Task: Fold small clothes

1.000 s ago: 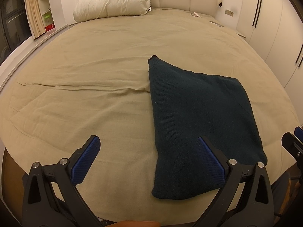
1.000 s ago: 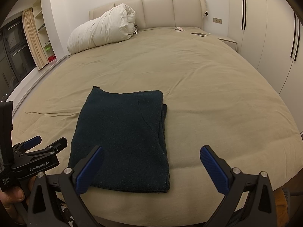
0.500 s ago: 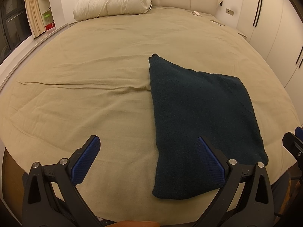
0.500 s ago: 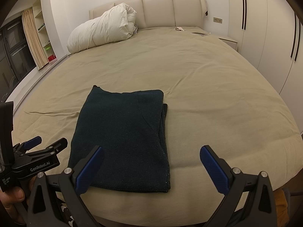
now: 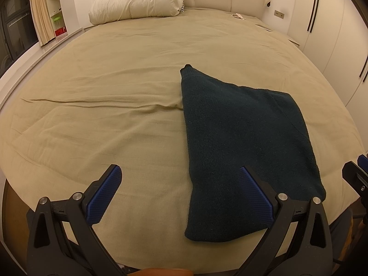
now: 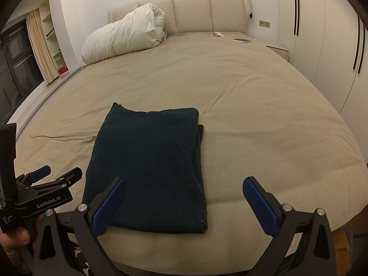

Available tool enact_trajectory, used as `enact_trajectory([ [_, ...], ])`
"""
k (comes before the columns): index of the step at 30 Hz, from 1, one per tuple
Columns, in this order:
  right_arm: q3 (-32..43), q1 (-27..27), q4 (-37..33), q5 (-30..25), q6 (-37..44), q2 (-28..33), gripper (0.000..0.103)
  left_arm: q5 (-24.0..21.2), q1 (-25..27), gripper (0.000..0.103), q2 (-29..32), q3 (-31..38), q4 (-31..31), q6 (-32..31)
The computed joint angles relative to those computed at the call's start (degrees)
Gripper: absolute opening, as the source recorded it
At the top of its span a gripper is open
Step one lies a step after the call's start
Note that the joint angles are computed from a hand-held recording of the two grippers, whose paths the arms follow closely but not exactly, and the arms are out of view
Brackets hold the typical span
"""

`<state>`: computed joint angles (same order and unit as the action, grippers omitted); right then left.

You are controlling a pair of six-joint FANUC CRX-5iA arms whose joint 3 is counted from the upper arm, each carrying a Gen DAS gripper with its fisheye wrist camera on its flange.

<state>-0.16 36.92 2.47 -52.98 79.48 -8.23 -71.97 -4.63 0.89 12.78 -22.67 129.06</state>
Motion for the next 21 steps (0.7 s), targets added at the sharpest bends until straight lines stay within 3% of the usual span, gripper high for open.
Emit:
enact_trajectory([
  [21, 0.4, -0.3, -0.4, -0.4, 0.4, 0.1, 0.103, 0.1, 0.1, 0.103, 0.0, -0.2, 0.1, 0.0],
])
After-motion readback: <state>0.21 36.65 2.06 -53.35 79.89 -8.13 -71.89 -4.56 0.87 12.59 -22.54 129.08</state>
